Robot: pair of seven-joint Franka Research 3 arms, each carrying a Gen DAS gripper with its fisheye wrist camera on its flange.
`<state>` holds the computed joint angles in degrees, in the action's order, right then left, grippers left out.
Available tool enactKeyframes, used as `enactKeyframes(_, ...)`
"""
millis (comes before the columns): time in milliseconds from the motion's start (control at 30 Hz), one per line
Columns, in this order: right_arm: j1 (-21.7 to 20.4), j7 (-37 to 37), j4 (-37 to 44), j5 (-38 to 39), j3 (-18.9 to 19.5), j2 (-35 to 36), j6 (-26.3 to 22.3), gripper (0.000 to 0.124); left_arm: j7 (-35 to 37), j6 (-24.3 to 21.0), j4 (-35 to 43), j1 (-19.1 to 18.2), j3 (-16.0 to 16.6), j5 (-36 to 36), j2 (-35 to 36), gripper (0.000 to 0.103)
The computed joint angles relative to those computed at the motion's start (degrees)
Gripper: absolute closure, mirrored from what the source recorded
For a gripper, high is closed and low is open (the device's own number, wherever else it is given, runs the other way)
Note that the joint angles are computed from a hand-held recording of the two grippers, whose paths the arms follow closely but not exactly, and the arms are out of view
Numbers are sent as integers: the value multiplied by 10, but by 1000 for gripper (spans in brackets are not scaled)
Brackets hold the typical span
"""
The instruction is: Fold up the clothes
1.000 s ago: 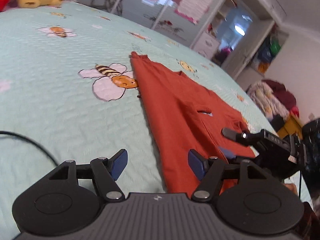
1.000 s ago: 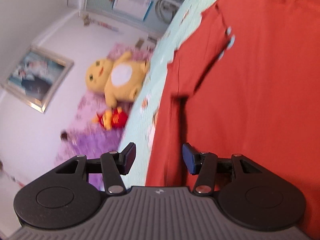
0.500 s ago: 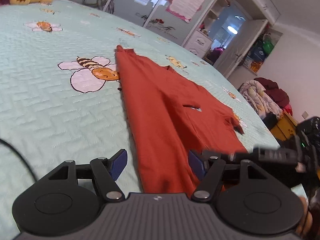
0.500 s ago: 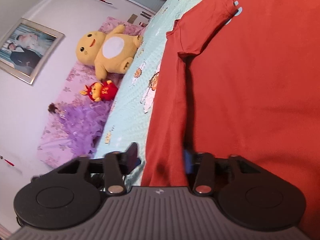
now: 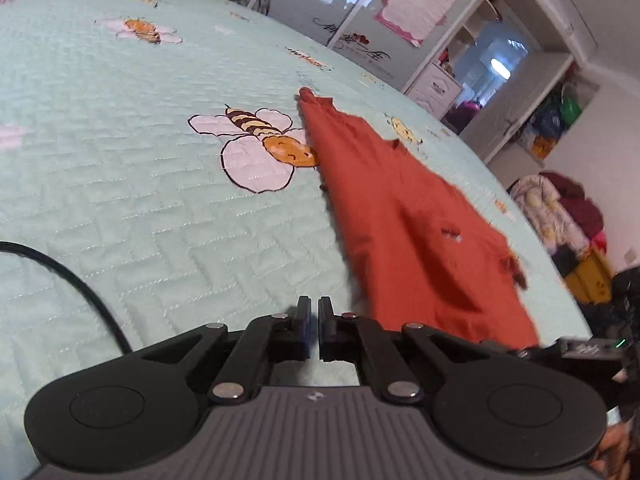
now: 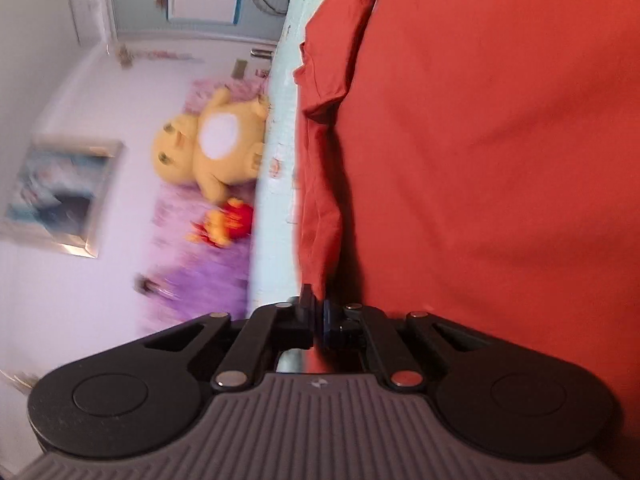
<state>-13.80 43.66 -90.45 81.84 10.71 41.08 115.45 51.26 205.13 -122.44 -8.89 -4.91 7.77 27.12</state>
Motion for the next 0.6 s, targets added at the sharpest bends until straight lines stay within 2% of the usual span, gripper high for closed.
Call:
enactKeyframes(67,9,-28,-23,-13,-7,-26,24,115,-7,20,-11,-3,-2,-9,-2,96)
enactKeyframes(100,12,-39,-33,-17,-11,-37,32,112,-11,28,-19,-2,-5,-10,-6,85)
enactKeyframes(133,8,-43,-40,-15,-11,-42,24,106,-9,36,-29,-9,-3,-16,-13,68)
enactKeyframes(167,4,-47,-48,-13,-13,-48,16,96,4,46,-41,-22,4,-26,-21,60)
enactKeyframes(200,2,-56,-56,-10,-15,-56,11,92,18,55,-53,-34,9,-37,-30,49)
enactKeyframes(267,1,-80,-78,-15,-24,-75,6,81,59,60,-79,-56,16,-49,-52,46)
enactKeyframes(367,5,-125,-117,-36,-42,-110,1,78,99,58,-104,-64,6,-50,-74,39)
enactKeyframes(467,20,-188,-167,-56,-57,-151,12,78,65,46,-122,-31,-31,-5,-88,39)
enactKeyframes(533,29,-223,-201,-61,-67,-180,24,78,53,42,-132,-26,-40,10,-93,38)
enactKeyframes(600,39,-226,-213,-62,-76,-190,31,78,51,27,-135,-23,-45,31,-95,38)
